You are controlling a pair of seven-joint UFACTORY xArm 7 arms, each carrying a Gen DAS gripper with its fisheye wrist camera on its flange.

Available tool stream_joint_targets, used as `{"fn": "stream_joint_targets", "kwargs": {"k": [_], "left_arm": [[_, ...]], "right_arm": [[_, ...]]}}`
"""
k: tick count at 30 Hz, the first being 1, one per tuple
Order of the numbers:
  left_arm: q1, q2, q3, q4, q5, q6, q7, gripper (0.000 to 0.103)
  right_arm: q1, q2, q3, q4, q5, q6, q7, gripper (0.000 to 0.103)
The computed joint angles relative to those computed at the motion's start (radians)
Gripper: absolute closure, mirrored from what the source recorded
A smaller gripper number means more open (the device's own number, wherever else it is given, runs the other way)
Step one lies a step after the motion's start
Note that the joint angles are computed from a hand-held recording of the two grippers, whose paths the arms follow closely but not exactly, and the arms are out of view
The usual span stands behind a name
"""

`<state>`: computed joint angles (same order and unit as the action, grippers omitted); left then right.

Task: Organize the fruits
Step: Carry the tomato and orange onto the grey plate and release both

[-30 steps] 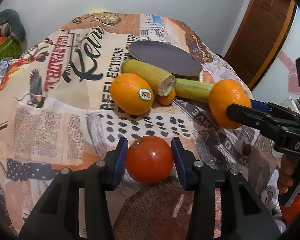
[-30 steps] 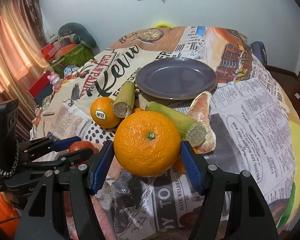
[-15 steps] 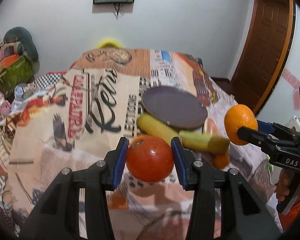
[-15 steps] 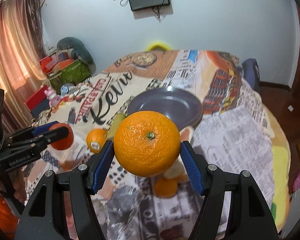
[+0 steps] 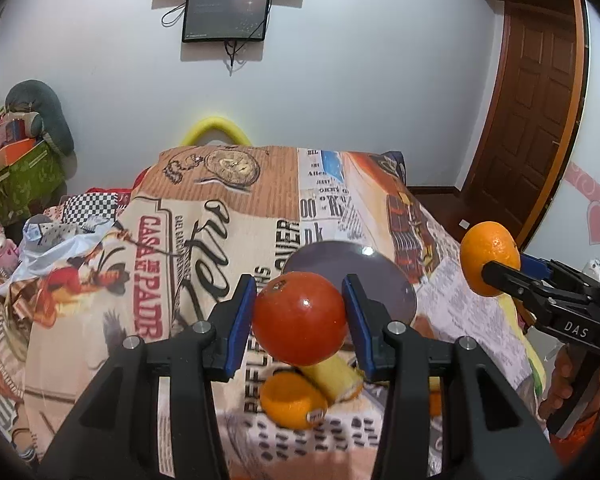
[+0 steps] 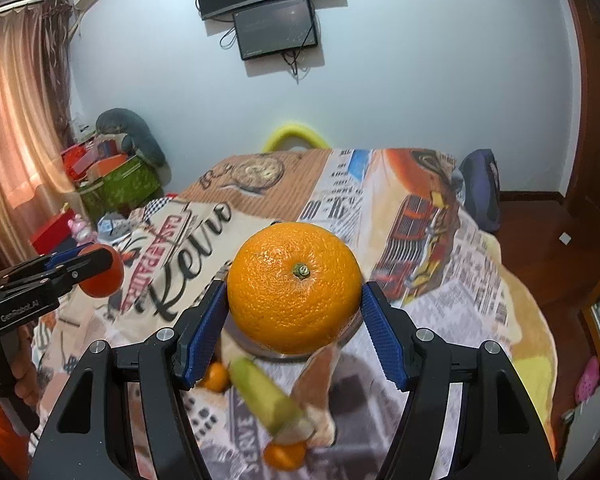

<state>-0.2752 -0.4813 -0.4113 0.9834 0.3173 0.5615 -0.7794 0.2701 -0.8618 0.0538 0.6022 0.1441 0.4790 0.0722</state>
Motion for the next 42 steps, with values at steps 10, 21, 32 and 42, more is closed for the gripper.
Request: {"fn": "stream_joint_targets", "kwargs": {"k": [10, 21, 32, 42], "left_arm": [[0.004, 0.17, 0.024, 0.116, 0.055, -0.02, 0.01, 0.059], [-0.07, 0.37, 0.108, 0.243, 0.098, -0.007, 0.021, 0.059], [-0.152, 0.552, 0.192, 0.384, -0.014, 0.038, 0.185, 0.059], [-0.179, 0.676, 0.233, 0.507, -0.127, 0.133, 0.304, 0.059]], "right_arm": [[-0.032, 0.148, -0.012, 0.07, -0.025, -0.088, -0.024, 0.039], [-0.04, 0.295, -0.018, 0.128, -0.033, -0.106, -0.068, 0.039], [-0.033, 0.468, -0.031, 0.221, 0.007, -0.072, -0.144, 0.039], [-0.041, 0.573, -0.026, 0.285, 0.068, 0.002, -0.215, 0.039]]}}
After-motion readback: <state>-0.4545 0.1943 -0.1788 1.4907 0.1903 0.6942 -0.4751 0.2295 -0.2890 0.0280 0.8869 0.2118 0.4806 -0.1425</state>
